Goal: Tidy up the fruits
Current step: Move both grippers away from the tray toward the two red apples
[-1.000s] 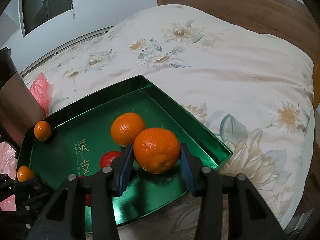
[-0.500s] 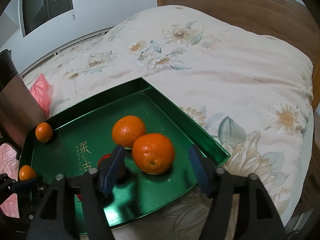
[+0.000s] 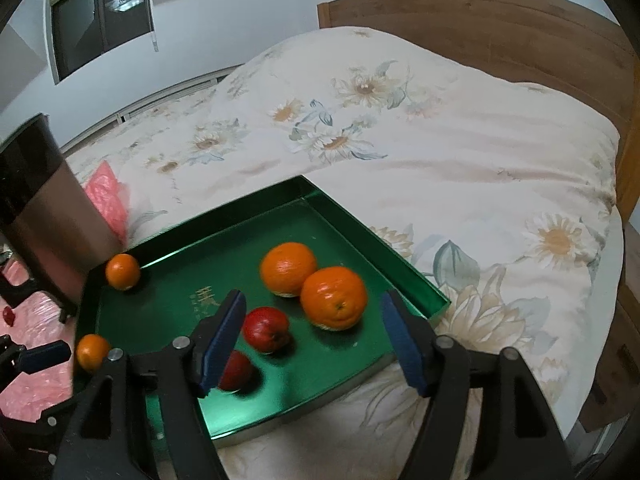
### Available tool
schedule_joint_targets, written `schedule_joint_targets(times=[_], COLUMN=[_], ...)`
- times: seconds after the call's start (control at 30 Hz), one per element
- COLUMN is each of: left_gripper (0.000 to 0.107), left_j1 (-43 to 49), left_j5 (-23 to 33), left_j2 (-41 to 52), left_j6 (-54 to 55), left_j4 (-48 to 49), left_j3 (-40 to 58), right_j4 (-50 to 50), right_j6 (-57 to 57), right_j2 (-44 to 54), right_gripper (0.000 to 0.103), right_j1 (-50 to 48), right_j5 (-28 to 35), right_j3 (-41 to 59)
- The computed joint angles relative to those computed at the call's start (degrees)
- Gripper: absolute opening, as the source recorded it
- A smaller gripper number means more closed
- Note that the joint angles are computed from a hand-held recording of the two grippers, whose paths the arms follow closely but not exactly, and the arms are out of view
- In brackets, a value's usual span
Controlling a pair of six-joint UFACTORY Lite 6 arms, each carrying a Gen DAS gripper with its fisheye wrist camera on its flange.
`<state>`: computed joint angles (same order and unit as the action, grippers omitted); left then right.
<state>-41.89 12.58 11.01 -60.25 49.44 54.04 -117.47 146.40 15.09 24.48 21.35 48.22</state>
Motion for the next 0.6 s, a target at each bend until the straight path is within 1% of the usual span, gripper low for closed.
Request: schedule_joint_targets(times=[0.1, 0.3, 0.4, 0.6], left_gripper=[0.054, 0.055, 0.057, 0.057], left_j1=[0.38, 0.98, 1.18, 4.16], left_j5=[0.87, 2.87, 4.75, 8.62], left_j2=[-3.87, -14.98, -21.49, -36.78], left_j6=[-0.5, 1.55, 2.65, 12.35], left_j4=[0.52, -2.0, -3.16, -13.02], left_j3=[-3.12, -12.02, -16.76, -26.63], right_j4=[4.66, 14.91, 20.49, 28.52], right_j6=[-3.46, -10.93, -14.85, -19.22], right_j2=[-3.0, -8.03, -10.13, -11.93], right_gripper=[0.103, 0.103, 0.103, 0.103], right_j1=[2.4, 8.67, 12.73, 20.13], right_j5=[0.58, 2.1, 3.72, 6.66], right_j3=[-1.47, -3.58, -3.98, -2.9])
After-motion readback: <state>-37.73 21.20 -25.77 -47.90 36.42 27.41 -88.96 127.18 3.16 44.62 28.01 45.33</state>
